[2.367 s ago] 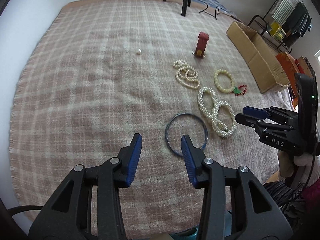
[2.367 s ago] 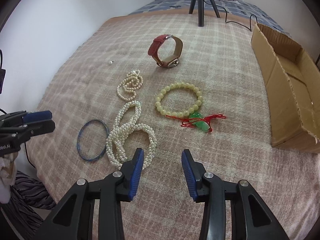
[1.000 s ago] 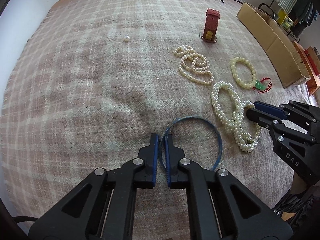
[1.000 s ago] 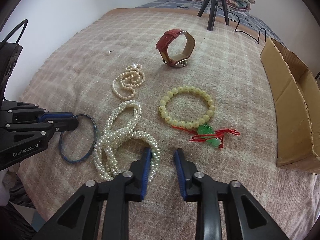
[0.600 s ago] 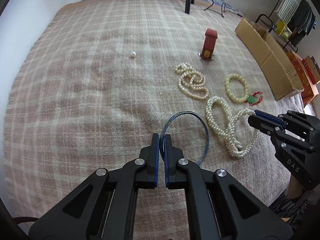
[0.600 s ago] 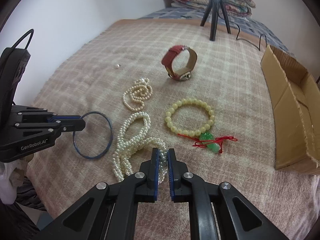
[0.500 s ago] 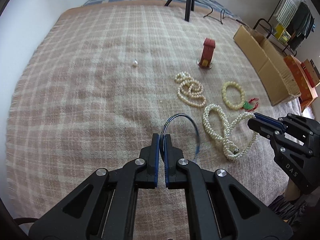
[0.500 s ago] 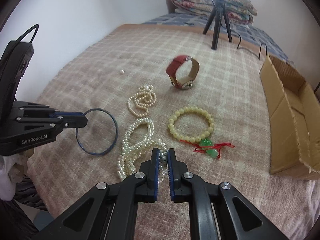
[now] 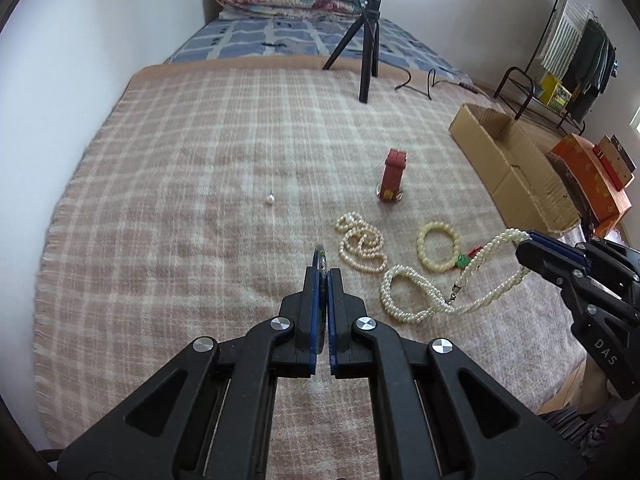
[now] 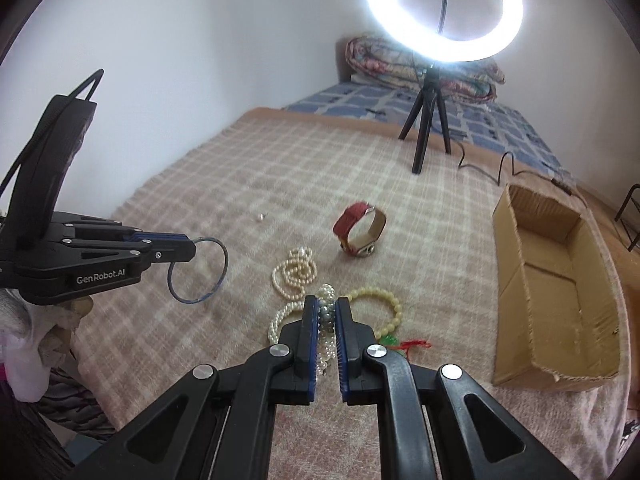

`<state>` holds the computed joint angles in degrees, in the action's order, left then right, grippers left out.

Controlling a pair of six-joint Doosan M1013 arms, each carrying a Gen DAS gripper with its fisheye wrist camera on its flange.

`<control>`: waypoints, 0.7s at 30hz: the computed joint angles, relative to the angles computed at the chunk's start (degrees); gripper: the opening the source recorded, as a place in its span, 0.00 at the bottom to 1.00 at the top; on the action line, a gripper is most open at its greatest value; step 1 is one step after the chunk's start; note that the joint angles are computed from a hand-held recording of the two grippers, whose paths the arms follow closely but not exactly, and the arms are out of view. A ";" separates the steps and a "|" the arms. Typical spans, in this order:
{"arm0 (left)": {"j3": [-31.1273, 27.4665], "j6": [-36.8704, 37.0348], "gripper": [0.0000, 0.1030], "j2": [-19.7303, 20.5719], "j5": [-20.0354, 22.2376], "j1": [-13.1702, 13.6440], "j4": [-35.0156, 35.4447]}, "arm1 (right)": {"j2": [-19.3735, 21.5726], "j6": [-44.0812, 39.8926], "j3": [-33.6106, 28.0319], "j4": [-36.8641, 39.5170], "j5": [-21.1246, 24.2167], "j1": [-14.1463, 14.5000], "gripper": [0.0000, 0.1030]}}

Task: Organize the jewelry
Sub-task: 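Carry the bangle and necklace into the cardboard box and open both tools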

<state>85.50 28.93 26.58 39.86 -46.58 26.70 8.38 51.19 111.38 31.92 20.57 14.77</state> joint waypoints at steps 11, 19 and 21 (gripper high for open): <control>-0.73 -2.49 0.01 -0.52 -1.03 -0.20 2.88 | -3.57 -8.30 0.81 8.98 -4.21 -1.87 0.05; -2.22 -2.49 0.01 -0.41 -1.94 -0.82 4.68 | -5.74 -18.29 0.64 20.76 -5.46 -3.98 0.06; -2.95 -2.36 0.01 -0.29 -2.23 -1.01 5.24 | -6.34 -21.59 0.53 24.42 -6.20 -4.56 0.05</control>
<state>82.56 26.58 26.28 37.63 -47.60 31.94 2.04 29.60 111.90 56.34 14.36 10.20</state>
